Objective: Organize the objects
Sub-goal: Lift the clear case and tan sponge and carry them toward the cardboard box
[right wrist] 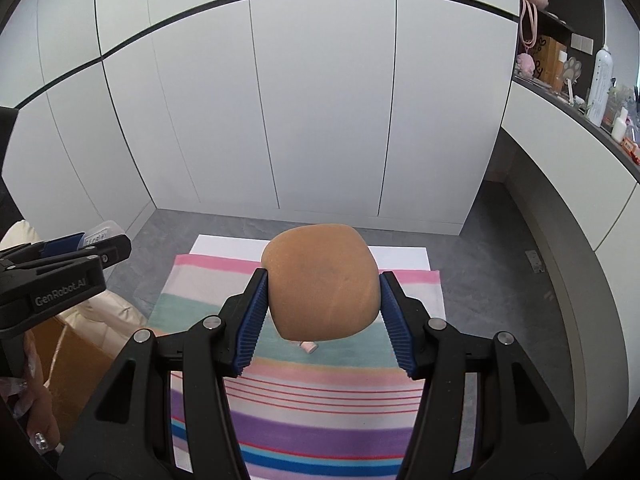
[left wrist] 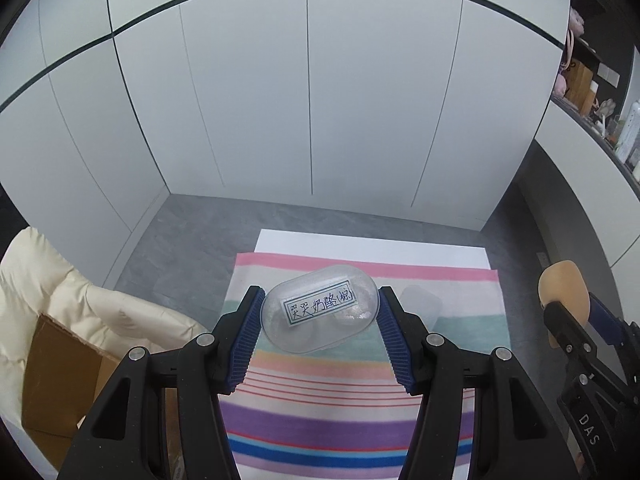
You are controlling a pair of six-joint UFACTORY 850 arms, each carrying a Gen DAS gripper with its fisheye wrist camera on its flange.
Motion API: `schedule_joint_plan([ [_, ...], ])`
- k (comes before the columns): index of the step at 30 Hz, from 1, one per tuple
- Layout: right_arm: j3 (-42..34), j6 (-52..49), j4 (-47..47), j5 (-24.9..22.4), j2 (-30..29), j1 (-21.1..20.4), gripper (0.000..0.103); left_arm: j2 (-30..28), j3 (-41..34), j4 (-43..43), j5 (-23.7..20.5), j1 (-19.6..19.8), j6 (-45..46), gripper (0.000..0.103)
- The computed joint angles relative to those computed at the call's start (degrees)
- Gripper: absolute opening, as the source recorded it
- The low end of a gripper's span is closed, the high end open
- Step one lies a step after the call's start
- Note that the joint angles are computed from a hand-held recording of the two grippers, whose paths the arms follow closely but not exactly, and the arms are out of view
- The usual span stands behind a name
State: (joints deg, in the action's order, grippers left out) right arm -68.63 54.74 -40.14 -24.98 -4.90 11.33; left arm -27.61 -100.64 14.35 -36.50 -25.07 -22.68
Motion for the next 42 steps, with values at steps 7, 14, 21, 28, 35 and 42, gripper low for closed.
schedule_joint_plan([
  [7,0.5,0.4,-0.4,-4.1,3.2,1.9,0.057,3.1,2.2,0.6,-1.6,-0.1,0.8,0.058],
  [14,3.6,1.4,-1.2,-8.6,7.7,4.1,0.057,10.4,9.6,-0.7,0.0,-0.5,2.1,0.058],
  [21,9.2,3.8,-1.6,-12.0,14.5,8.0,0.057,20.1,20.0,2.0,2.4,-2.1,0.5,0.058],
  [28,16.0,5.2,0.3,-16.7,21.7,13.1,0.057,27.7,29.1,1.7,2.8,-3.4,0.5,0.058],
  [35,23.0,4.3,10.6,-15.0,28.9,14.7,0.057,32.5,36.0,-0.6,2.6,-3.5,1.6,0.058],
  [42,25.9,6.4,9.9,-19.4,31.4,18.4,0.057,35.6,40.1,1.3,2.2,-2.7,-0.7,0.058],
])
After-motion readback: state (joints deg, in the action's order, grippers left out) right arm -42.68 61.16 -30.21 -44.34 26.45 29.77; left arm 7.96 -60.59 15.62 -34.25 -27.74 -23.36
